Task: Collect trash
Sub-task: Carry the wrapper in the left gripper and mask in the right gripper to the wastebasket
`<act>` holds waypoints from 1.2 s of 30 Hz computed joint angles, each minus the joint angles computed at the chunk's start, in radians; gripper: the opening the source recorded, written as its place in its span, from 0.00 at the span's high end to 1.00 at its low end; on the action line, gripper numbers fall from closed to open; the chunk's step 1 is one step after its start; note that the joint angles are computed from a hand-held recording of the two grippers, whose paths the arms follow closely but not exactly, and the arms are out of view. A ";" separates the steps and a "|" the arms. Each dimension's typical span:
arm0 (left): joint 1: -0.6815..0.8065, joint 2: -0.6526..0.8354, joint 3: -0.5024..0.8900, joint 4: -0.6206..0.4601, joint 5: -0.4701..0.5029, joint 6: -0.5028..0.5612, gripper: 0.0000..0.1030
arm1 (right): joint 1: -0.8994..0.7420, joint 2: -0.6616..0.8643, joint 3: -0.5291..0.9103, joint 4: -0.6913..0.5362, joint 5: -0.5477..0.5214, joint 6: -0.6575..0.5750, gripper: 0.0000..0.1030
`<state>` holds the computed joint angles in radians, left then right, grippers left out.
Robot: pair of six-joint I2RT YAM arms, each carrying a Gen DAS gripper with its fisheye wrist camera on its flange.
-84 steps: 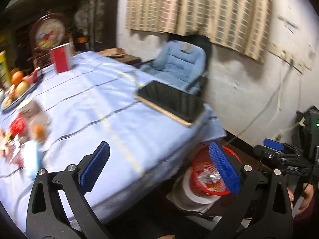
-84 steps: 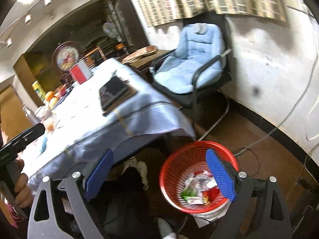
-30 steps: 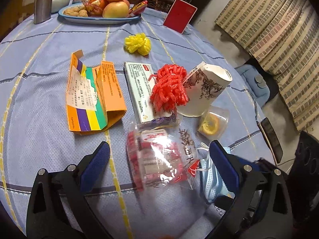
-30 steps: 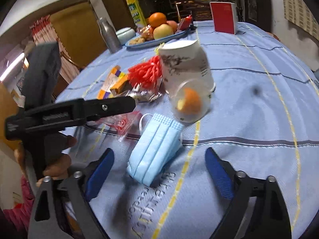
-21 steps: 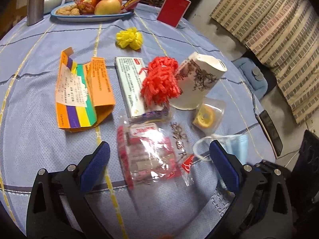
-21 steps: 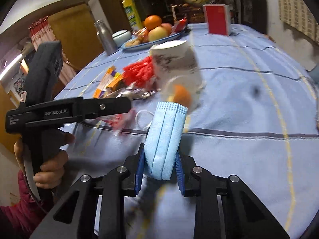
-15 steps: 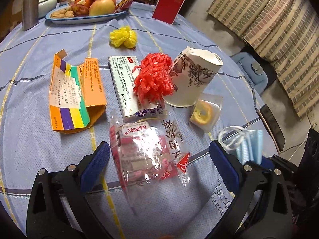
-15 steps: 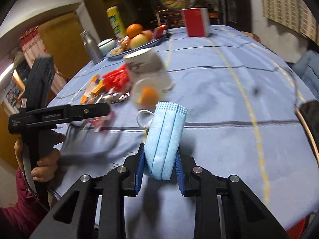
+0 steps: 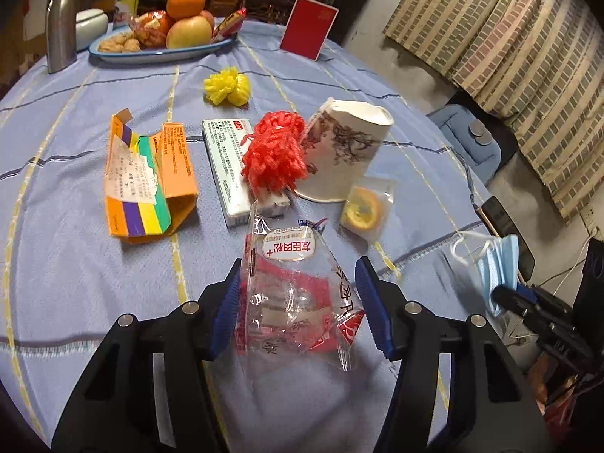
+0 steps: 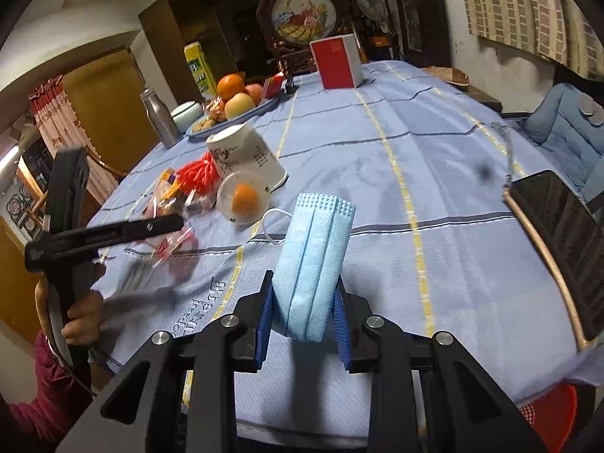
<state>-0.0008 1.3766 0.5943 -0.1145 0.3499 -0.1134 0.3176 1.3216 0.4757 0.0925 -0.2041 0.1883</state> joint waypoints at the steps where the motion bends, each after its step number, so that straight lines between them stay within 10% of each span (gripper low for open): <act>1: -0.007 -0.023 -0.012 -0.002 -0.005 -0.005 0.44 | -0.011 -0.017 -0.009 -0.003 -0.007 -0.003 0.72; 13: -0.230 -0.231 -0.044 -0.059 -0.132 -0.115 0.44 | -0.242 -0.344 -0.149 -0.134 -0.139 -0.077 0.72; 24: -0.567 -0.216 0.019 -0.064 -0.318 -0.235 0.44 | -0.851 -0.609 -0.204 -0.469 -0.483 -0.406 0.72; 31: -0.755 -0.079 0.116 -0.033 -0.386 -0.282 0.44 | -1.423 -0.301 -0.129 -0.638 -0.690 -0.914 0.71; 36: -0.850 0.037 0.205 -0.035 -0.416 -0.285 0.44 | -1.580 0.041 -0.104 -0.480 -0.639 -1.047 0.70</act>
<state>-0.8504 1.4138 0.7995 -0.1498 -0.0660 -0.3983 -1.2625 1.3623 0.3717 -0.3879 -0.8435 -0.8582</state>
